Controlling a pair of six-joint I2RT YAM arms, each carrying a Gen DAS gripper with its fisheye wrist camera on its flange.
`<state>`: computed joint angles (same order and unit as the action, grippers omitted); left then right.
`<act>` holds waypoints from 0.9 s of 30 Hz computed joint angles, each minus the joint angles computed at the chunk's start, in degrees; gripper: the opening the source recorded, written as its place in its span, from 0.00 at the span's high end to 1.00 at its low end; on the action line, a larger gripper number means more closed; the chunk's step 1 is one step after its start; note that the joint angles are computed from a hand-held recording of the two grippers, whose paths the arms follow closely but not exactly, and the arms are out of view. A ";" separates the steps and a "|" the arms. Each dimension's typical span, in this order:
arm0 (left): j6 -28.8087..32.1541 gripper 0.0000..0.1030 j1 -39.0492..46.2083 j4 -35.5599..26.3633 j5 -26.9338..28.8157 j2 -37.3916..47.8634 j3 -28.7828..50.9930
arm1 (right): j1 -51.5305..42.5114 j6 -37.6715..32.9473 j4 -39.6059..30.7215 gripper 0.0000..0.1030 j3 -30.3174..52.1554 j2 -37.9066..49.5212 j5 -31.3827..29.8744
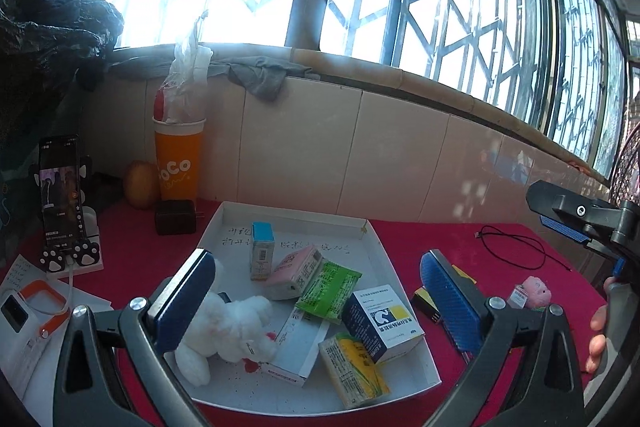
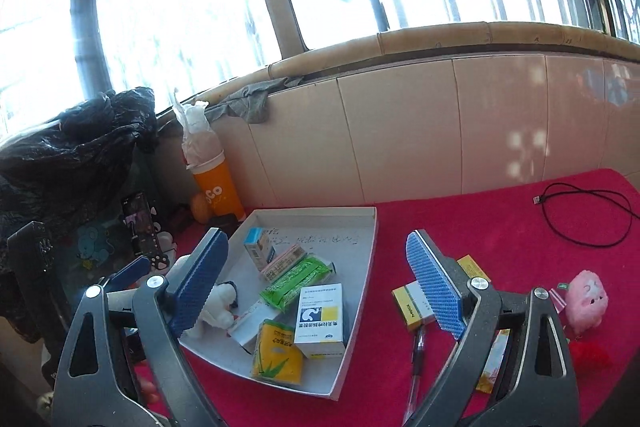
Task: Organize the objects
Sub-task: 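Move both tools back toward the snack bar and red chili plush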
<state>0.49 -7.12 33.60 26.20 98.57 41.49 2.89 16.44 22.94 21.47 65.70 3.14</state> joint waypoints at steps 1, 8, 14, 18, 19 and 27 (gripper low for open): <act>0.10 0.00 -0.32 0.04 0.10 -0.53 -0.40 | -0.55 -0.32 0.18 0.11 -1.33 -2.92 1.53; 1.66 0.00 -1.86 -1.77 2.05 -2.39 -1.19 | -12.64 -1.59 -4.70 0.11 -8.56 -25.90 10.32; 2.18 0.00 -3.12 -2.84 4.67 -2.57 -1.51 | -45.28 2.24 -13.77 0.11 -5.74 -23.92 -17.44; 3.54 0.00 -5.42 -5.08 4.37 -1.83 -0.65 | -59.39 0.17 -13.81 0.11 -5.03 -15.92 -29.74; 4.15 0.00 -6.26 -5.64 4.01 -1.67 -0.50 | -60.87 -0.86 -13.72 0.11 -4.71 -13.17 -30.75; 8.88 0.00 -13.60 -13.65 2.91 1.49 1.69 | -59.62 -12.14 -11.40 0.11 0.52 15.93 -30.77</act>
